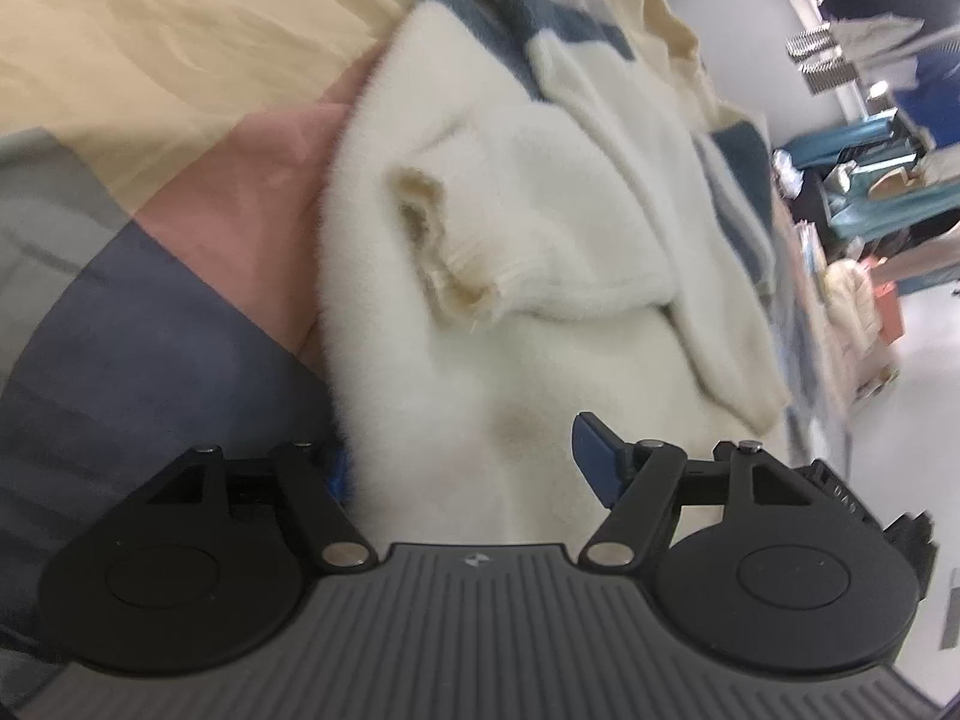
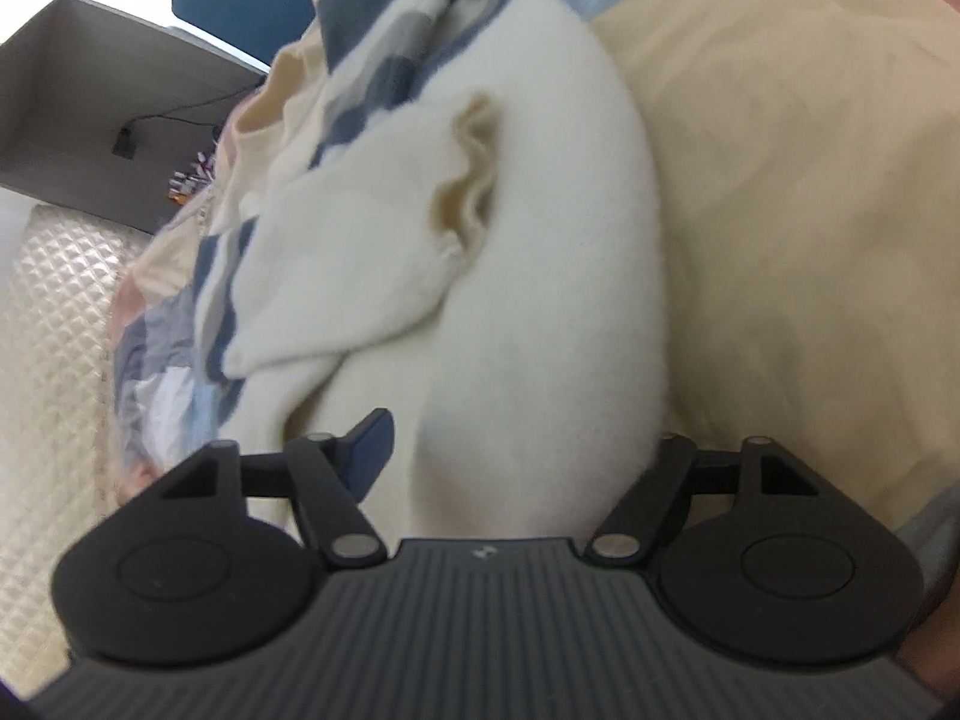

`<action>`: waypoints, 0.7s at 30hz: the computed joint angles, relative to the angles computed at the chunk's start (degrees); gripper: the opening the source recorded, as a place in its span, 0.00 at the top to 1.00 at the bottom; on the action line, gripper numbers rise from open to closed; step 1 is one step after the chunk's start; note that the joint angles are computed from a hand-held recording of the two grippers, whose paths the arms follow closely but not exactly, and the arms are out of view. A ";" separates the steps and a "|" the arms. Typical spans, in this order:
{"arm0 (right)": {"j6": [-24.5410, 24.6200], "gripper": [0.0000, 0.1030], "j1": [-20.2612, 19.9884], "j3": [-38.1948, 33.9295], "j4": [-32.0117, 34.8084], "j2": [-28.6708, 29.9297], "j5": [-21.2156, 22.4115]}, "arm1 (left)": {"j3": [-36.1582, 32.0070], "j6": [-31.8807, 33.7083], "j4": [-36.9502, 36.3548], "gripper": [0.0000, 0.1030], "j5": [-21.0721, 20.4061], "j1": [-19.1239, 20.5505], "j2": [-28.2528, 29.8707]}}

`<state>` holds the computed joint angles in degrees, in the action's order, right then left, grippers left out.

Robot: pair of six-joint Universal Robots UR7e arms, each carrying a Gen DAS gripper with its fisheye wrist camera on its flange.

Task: Fold large clothes

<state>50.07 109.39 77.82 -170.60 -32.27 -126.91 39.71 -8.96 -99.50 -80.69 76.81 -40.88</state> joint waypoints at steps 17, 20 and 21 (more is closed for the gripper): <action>-8.14 0.77 1.25 6.63 -28.04 -1.01 7.94 | 13.38 -6.90 -24.97 0.86 -13.02 2.48 -9.79; -9.69 0.77 1.93 7.98 -30.69 -1.98 10.67 | 14.12 -7.75 -26.06 0.87 -16.22 2.13 -11.85; -10.08 0.77 2.41 8.39 -31.47 -2.32 11.16 | 14.30 -7.67 -26.26 0.87 -17.19 1.87 -12.65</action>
<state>39.99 111.80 86.21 -202.07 -34.59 -115.75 54.02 -16.63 -125.75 -97.88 78.67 -53.53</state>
